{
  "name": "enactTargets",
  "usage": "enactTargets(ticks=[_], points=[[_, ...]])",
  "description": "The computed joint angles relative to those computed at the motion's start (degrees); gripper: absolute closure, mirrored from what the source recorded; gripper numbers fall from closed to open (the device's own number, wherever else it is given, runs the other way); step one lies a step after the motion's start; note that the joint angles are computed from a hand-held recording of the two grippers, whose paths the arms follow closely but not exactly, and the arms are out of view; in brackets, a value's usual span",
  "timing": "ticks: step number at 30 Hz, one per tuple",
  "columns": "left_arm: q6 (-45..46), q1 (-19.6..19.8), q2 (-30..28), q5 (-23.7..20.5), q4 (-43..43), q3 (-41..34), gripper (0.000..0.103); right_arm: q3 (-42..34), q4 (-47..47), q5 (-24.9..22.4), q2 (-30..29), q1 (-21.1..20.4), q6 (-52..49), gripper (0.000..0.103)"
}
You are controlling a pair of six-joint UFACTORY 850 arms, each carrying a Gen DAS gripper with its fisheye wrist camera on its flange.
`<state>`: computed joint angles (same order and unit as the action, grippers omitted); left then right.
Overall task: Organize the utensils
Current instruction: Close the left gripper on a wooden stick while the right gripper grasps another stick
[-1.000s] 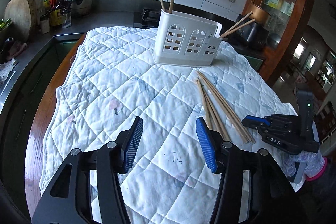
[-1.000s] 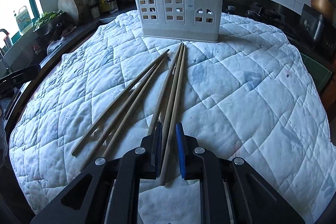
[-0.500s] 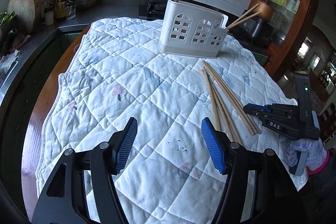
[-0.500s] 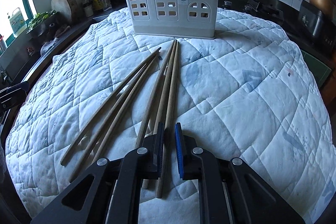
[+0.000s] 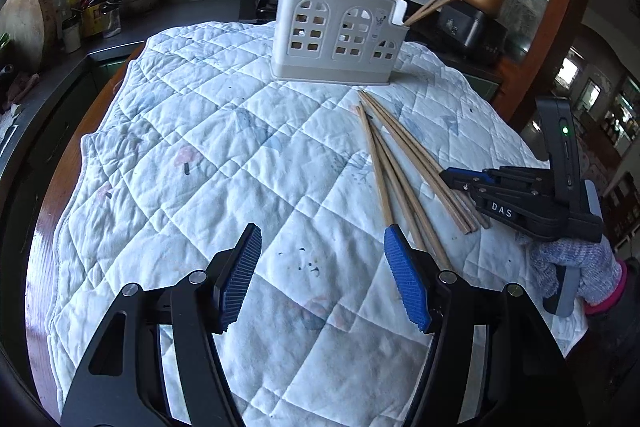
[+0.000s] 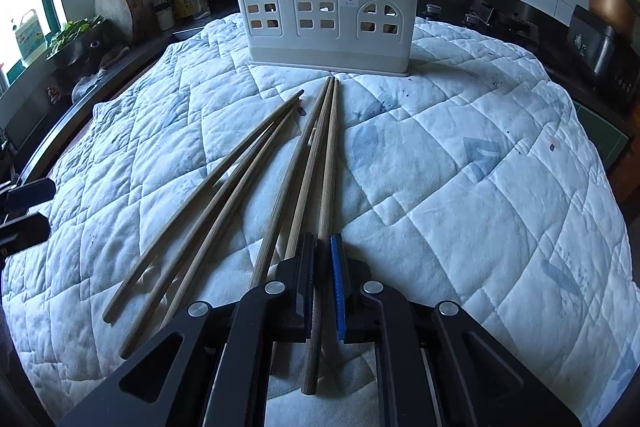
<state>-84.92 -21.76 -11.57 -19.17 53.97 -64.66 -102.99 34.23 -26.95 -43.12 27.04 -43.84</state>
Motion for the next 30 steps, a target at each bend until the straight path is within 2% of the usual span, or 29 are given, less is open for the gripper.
enactTargets(ticks=[8,15,16,17,21,28,30], points=[[7.68,-1.07,-4.13,0.92,-7.20,-3.32,0.041,4.00,7.41,2.08,3.43,-1.25,-6.37,0.096],[10.74,-1.59,-6.85,0.33,-9.17,-6.37,0.042,6.73,16.14,2.84,6.66,-2.55,-14.35,0.096],[11.13,-1.68,-7.21,0.05,-9.36,-6.86,0.044,7.01,17.10,2.82,7.02,-2.68,-15.28,0.096],[13.12,-1.59,-7.57,0.30,-11.04,-7.34,0.054,7.22,17.90,2.83,7.30,-2.79,-16.09,0.096],[17.46,-1.74,-9.50,-0.68,-13.75,-9.78,0.061,7.93,20.06,2.81,8.00,-3.07,-18.30,0.096],[25.35,-0.77,-12.07,-1.65,-21.47,-12.57,0.083,8.53,21.66,2.64,8.44,-3.57,-19.75,0.096],[26.96,-0.51,-12.67,-2.22,-23.23,-13.12,0.084,8.64,21.83,2.69,8.50,-3.67,-19.89,0.096]])
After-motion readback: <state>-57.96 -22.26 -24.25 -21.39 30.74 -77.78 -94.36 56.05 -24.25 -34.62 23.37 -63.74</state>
